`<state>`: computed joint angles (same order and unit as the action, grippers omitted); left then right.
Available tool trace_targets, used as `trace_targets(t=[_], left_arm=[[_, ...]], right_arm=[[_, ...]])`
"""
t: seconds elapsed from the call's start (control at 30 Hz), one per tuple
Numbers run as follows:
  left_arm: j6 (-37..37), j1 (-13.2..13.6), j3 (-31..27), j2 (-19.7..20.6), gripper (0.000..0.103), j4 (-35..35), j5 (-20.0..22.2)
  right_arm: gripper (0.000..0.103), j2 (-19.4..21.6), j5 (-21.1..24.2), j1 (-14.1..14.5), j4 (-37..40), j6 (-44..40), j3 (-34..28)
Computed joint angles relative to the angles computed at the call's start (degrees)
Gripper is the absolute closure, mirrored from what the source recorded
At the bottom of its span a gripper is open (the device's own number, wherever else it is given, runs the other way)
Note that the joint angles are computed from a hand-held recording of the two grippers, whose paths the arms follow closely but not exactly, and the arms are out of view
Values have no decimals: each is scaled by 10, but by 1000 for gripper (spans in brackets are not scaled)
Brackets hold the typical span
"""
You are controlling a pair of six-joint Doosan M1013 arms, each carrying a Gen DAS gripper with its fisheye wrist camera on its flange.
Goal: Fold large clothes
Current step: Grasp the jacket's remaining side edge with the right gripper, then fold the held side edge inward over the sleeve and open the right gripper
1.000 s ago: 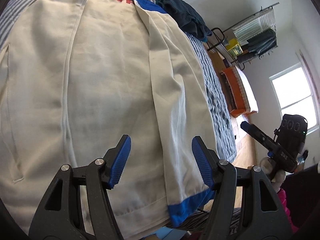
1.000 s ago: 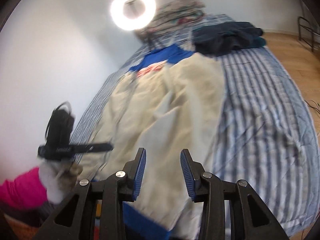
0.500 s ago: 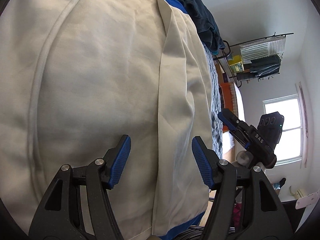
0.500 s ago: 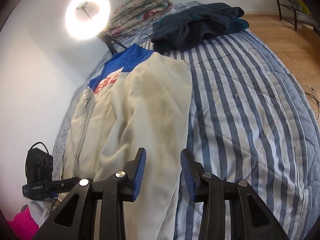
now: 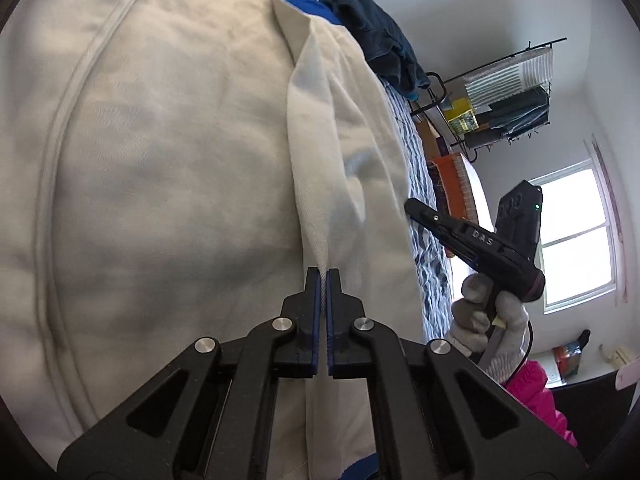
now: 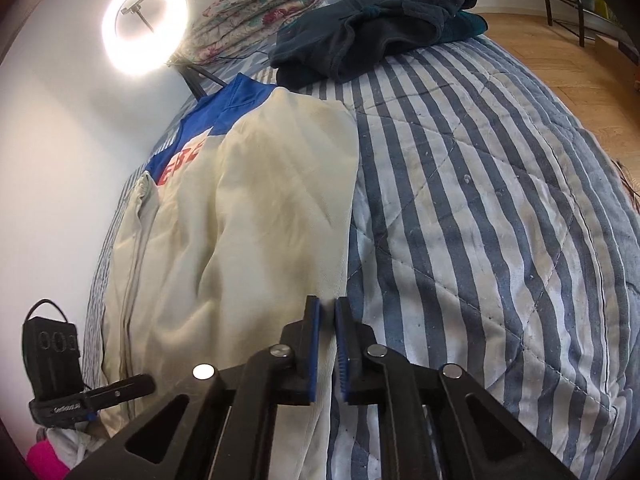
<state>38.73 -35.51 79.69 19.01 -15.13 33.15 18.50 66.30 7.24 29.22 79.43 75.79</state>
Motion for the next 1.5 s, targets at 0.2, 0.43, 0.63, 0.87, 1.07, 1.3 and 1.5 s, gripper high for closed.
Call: trace_targets(t=[0.2,0.43,0.63,0.87,1.07,1.3,1.5], left_arm=[[-76,-26,-12,-1,103,116,78],[-67,-23,-4,-14,63,90,64],[-25,-30,0,-24,63,71,72],[15,-42,-4,-16,63,43,100],[37,-45,0,-11,77,16,99],[58,-57,-11,-3,78,36,129],[54,-62,-14,-14,78,67,148]], right_arm=[[103,1,-11,11,-55,12,-8],[73,-25,29,-10,13,-37,5],[70,-76,95,-49,81,-84,63],[71,-101,156,-60,121,-105,116],[99,-102,141,-25,61,-106,120],[102,-117,120,-34,44,-81,128],[61,-133,95,-57,68,-92,150]])
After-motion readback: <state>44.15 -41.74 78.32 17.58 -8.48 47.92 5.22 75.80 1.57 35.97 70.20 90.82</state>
